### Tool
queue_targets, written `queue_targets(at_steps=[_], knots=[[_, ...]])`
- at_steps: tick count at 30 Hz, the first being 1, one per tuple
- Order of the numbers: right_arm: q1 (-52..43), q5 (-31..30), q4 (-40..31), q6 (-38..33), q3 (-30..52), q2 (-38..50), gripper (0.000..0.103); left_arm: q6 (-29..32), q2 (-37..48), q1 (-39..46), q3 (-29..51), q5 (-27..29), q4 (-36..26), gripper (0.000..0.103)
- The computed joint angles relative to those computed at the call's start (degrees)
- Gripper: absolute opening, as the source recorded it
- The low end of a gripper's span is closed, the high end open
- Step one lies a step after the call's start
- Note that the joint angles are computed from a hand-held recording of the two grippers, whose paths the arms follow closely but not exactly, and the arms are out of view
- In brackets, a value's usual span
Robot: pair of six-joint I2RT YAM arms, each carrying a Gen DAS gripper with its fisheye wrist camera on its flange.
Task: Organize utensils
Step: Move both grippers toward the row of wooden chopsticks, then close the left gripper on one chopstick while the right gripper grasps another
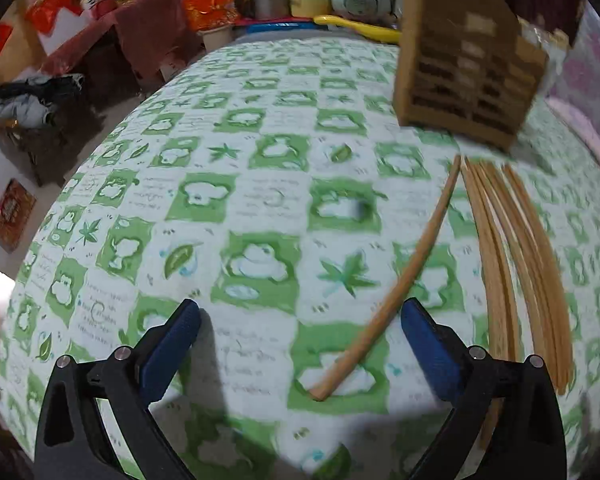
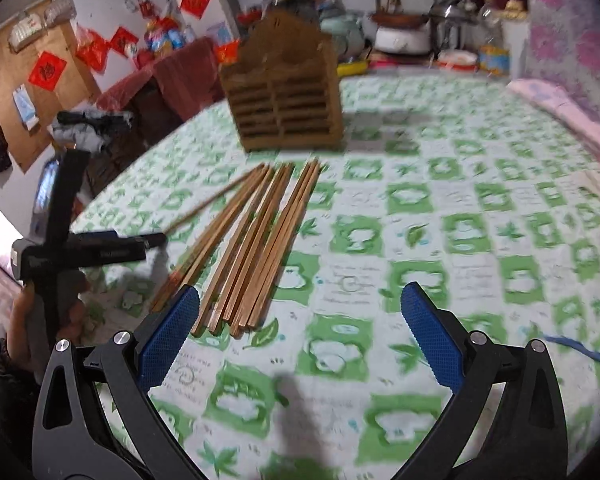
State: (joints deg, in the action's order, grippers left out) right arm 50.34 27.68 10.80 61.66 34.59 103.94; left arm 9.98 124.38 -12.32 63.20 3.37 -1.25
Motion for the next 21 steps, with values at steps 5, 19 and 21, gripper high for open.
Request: queue_targets(at_steps=[5, 19, 21], knots=[[1.0, -2.5, -1.3, -3.4, 3.6, 4.9, 0.061, -0.1, -0.6, -0.3, -1.2, -0.7, 1.3, 0.099], [-1.1, -2.5, -0.5, -1.0, -2.3, 2.0, 0.022, -0.3, -0.6, -0.5, -1.5, -0.8, 1.6, 0.099], [-1.1, -2.4, -2.7, -2.5, 0.1, 3.2, 0.022, -0.4, -0.6, -0.6, -1.5, -0.9, 1.7, 0.099]])
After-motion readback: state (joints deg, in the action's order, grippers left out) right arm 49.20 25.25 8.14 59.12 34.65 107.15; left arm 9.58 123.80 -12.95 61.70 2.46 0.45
